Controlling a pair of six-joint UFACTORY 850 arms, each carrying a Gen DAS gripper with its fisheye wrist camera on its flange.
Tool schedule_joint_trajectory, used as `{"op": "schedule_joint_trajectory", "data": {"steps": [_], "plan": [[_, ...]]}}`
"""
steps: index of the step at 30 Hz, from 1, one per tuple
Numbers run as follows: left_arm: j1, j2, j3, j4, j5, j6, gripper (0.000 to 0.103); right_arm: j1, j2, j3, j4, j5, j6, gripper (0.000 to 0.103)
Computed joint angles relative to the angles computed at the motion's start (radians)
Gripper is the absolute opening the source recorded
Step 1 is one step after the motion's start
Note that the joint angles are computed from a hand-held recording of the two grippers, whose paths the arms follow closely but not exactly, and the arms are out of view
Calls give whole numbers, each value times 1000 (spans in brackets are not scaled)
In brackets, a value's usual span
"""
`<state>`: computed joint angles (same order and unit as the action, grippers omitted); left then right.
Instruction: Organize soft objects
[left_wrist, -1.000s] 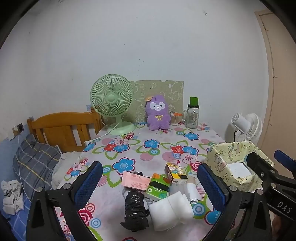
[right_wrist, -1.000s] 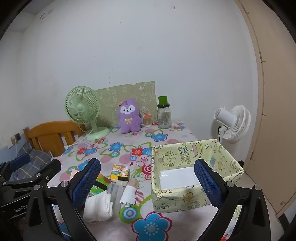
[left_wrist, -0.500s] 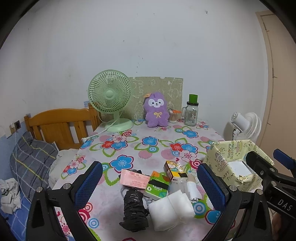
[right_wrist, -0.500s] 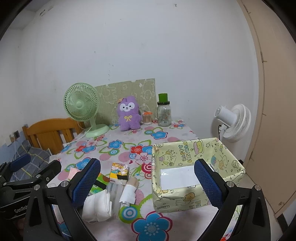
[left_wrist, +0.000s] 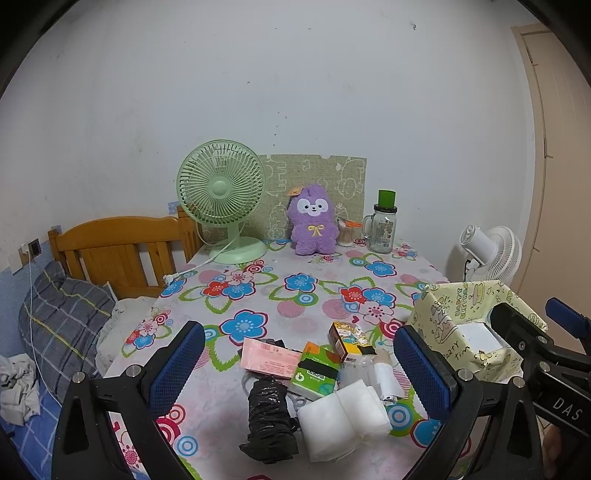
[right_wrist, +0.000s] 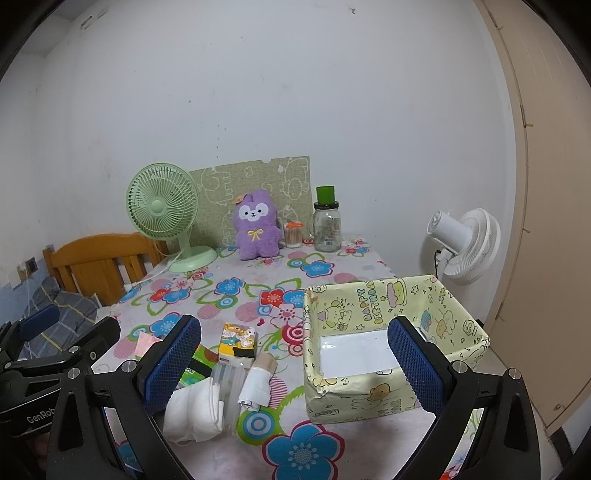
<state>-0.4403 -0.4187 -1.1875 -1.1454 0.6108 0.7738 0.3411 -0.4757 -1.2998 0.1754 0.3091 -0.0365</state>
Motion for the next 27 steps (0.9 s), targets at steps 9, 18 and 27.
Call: {"op": "schedule_joint_trajectory", "data": {"steps": [9, 18, 27], "plan": [[5, 5, 4, 11, -2, -9, 103, 2, 2, 1, 11, 0, -9, 102], [6, 5, 7, 17, -1, -13, 103, 2, 3, 2, 8, 0, -5, 102], [6, 5, 6, 14, -1, -12, 103, 2, 4, 5, 18, 3, -15, 102]]}}
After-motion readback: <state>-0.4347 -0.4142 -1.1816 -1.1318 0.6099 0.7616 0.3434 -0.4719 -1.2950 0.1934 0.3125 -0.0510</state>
